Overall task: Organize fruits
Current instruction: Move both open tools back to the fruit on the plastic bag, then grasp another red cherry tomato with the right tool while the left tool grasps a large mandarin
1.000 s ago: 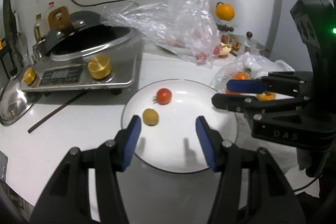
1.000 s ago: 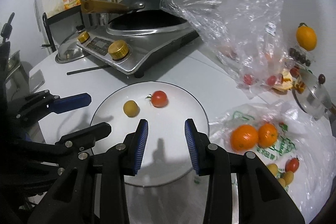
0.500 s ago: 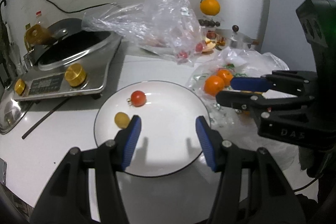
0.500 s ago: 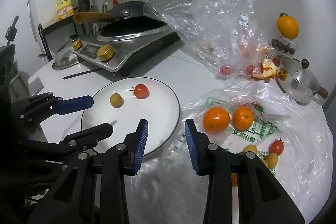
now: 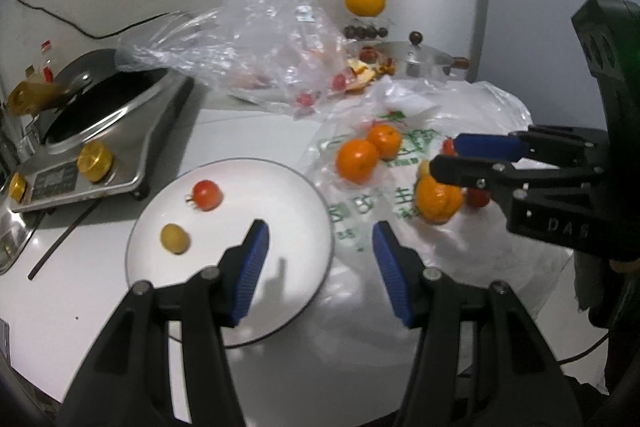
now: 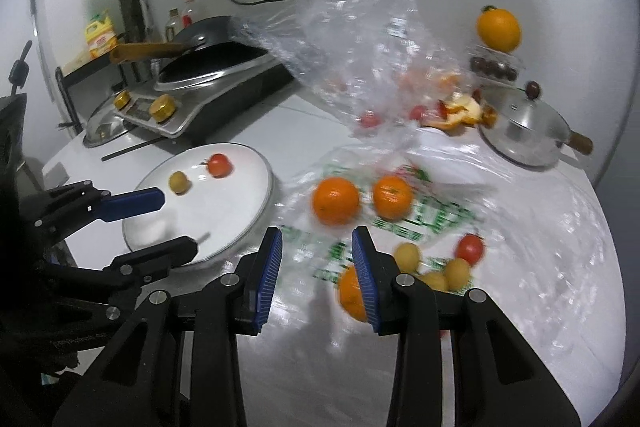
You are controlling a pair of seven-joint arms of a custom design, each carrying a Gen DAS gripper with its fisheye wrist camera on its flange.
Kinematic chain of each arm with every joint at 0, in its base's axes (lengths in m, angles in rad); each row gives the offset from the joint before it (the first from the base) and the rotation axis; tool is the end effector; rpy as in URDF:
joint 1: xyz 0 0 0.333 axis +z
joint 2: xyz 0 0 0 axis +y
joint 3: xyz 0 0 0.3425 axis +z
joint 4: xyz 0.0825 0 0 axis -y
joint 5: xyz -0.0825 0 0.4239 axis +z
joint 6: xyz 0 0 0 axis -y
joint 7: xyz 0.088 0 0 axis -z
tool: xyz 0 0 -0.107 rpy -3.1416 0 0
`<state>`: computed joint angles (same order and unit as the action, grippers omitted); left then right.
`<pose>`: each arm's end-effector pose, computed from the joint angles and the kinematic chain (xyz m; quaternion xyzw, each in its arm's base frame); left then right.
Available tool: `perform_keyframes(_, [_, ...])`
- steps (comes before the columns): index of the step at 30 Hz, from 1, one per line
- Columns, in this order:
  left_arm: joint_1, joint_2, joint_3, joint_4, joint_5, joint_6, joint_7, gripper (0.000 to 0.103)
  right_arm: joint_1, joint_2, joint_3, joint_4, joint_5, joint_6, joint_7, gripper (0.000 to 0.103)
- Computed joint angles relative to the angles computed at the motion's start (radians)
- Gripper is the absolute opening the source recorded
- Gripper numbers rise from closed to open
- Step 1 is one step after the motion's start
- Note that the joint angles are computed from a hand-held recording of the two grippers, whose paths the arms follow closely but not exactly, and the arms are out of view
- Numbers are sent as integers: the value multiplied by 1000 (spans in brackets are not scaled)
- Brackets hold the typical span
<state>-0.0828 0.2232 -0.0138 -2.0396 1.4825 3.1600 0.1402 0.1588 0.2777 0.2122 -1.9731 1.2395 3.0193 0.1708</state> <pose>0.6100 -0.1488 0.3809 -0.5881 0.6874 -0.3146 0.2876 0.6435 0.1662 0.3824 -0.7913 0.4418 -0.2018 0.3713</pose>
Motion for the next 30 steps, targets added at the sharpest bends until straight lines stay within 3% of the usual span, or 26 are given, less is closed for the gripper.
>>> perform_keyframes(5, [-18, 10, -9, 6, -69, -9, 82, 56, -29, -14, -8, -13, 82, -7, -61, 39])
perform_keyframes(10, [-52, 17, 2, 32, -27, -8, 47, 56, -34, -21, -37, -21, 127, -19, -89, 39])
perform_keyframes(16, [-67, 39, -19, 39, -159, -29, 192, 56, -39, -19, -65, -28, 140, -31, -88, 39])
perform_keyframes(30, [-145, 86, 4, 64, -430, -67, 469, 56, -67, 17, -80, -26, 84, -95, -44, 39])
